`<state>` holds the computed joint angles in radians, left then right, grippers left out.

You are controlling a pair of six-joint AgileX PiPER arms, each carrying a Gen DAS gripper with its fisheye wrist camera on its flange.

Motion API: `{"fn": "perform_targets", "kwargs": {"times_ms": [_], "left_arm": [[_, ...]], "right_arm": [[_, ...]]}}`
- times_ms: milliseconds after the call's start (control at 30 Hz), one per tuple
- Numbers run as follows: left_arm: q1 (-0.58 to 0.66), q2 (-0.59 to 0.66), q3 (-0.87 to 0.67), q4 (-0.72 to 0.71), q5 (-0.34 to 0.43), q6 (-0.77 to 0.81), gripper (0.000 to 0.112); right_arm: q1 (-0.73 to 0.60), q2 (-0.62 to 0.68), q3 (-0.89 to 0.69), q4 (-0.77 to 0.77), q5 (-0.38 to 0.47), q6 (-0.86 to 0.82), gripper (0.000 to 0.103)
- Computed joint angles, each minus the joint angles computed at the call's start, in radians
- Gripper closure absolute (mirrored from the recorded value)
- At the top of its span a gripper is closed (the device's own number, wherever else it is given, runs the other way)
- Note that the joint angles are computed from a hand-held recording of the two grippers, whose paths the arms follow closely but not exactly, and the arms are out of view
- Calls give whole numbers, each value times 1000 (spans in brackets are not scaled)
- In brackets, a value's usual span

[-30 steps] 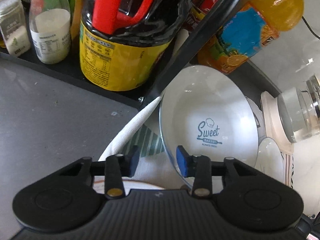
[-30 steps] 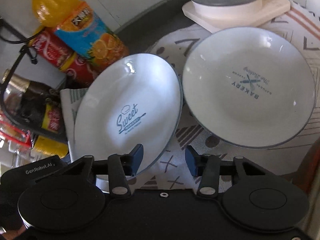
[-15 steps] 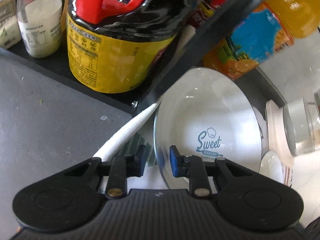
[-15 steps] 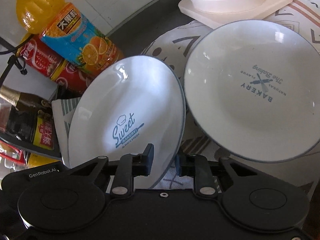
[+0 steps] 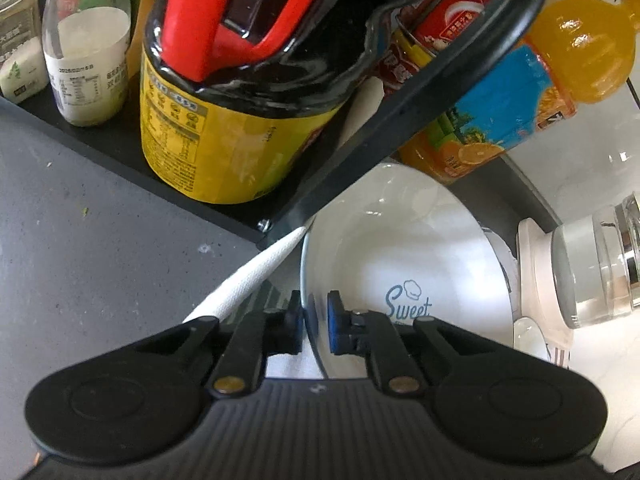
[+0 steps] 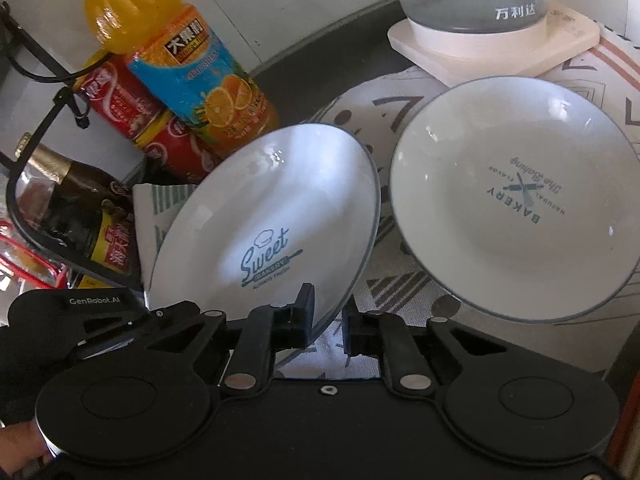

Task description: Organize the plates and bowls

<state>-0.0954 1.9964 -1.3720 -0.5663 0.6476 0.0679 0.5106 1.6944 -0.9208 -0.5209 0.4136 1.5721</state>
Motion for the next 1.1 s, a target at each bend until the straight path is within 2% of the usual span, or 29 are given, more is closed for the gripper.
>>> {"fn": "perform_targets", "kwargs": {"times_ms": [400, 600, 867, 1100], "left_arm": [[12, -123, 138, -44, -61, 69, 104], [13, -241, 251, -65, -101, 72, 104], [1, -420, 427, -19, -124, -1, 104], [17, -567, 570, 28, -126, -71, 104]], "right_arm": [[49, -72, 51, -105, 14, 111, 90], [74, -158, 83, -99, 39, 71, 90], [140, -288, 147, -74, 104, 45, 90], [261, -374, 208, -108, 157, 127, 90]]}}
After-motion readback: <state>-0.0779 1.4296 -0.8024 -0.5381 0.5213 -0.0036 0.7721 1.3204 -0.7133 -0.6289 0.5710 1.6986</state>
